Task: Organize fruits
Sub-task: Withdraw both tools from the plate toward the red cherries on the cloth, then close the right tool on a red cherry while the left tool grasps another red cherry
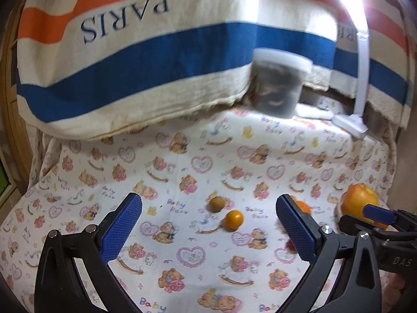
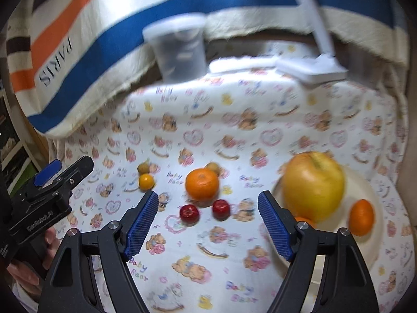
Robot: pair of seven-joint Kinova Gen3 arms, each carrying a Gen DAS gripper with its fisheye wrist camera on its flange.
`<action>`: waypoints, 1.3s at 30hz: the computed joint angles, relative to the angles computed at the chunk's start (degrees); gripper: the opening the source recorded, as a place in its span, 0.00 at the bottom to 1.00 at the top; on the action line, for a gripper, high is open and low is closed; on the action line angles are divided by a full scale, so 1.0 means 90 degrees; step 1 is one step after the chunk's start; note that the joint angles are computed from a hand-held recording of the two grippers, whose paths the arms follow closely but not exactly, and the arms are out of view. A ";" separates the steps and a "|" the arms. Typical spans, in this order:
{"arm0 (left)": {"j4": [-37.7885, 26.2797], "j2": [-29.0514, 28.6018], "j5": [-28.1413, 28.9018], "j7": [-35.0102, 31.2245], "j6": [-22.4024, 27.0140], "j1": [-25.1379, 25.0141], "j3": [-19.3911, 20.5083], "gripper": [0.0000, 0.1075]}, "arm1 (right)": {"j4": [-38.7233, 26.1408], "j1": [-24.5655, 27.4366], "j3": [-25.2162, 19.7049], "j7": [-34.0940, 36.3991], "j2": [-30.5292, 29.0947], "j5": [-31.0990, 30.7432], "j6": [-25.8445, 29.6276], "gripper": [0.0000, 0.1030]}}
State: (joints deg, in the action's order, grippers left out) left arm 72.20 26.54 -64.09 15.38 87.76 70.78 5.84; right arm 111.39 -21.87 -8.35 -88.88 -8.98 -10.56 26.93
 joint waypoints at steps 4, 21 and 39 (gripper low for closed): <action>0.0117 -0.0074 0.0152 0.0082 -0.0097 -0.0125 0.0021 0.95 | -0.0334 -0.0035 -0.0204 -0.0282 0.0470 0.0263 0.0245 0.77; 0.0191 -0.0159 0.0767 0.0161 -0.0338 -0.0490 0.0110 0.95 | -0.0526 -0.0233 -0.0238 0.0093 0.1275 0.0365 0.0350 0.38; 0.0066 -0.0049 0.0517 -0.0070 -0.0276 -0.0238 -0.0022 0.95 | 0.0594 0.0123 -0.0662 -0.0736 0.0402 0.1259 -0.1526 0.28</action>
